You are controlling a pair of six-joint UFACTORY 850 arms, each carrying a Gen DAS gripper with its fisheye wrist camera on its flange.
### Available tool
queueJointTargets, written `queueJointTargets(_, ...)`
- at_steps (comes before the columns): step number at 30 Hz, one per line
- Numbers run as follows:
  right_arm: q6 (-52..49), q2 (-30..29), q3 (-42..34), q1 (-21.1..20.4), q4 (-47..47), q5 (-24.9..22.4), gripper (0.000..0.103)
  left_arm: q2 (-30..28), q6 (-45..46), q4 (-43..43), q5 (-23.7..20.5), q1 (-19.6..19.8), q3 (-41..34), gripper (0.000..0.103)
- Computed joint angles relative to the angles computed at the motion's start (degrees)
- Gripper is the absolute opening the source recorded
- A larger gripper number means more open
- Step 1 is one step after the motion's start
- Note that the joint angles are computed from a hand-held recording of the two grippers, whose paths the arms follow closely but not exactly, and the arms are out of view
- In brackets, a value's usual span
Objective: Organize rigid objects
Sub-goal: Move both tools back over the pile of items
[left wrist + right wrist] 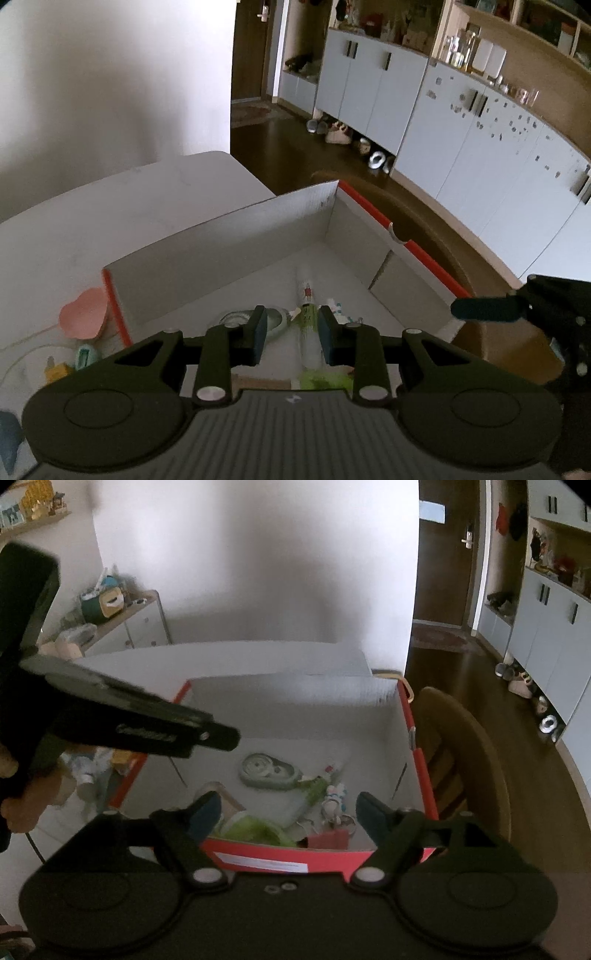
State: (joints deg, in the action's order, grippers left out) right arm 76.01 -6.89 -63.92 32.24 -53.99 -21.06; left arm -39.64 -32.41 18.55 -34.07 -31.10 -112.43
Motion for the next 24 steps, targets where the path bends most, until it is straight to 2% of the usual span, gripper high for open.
queueJointTargets(5,11.46,1.1,0.86,2.59,-11.26,-2.76,0.085,5.9,-5.62,4.94,3.71,-0.05,8.01,0.029)
queueJointTargets(11,16.83,1.21,0.35,5.3,-15.73,-4.52,0.092,12.6,-9.4,7.72,7.16,0.79,16.73,0.031)
queueJointTargets(12,17.77,1.13,0.28,5.63,-16.21,-4.43,0.093,13.37,-9.17,7.33,7.59,1.04,17.77,0.034)
queueJointTargets(14,19.22,0.88,-0.04,6.24,-16.58,-4.11,0.097,15.55,-11.6,9.73,8.64,1.38,20.62,0.065)
queueJointTargets(15,20.05,0.72,-0.27,6.69,-16.79,-4.13,0.098,16.78,-13.94,12.04,9.41,1.48,22.29,0.071)
queueJointTargets(17,21.79,0.56,-0.63,7.55,-17.43,-4.08,0.101,18.93,-17.38,15.84,10.06,1.77,24.94,0.075)
queueJointTargets(20,23.91,-0.03,-1.45,8.87,-18.39,-3.75,0.102,21.63,-15.77,13.97,10.61,2.85,28.03,0.075)
queueJointTargets(22,24.42,-1.01,-2.54,9.87,-18.5,-3.93,0.102,23.49,-16.59,14.82,10.97,3.47,30.37,0.081)
queueJointTargets(24,24.75,-1.94,-3.62,10.8,-18.26,-4.29,0.103,25.25,-17.5,16.07,11.76,4.14,32.61,0.081)
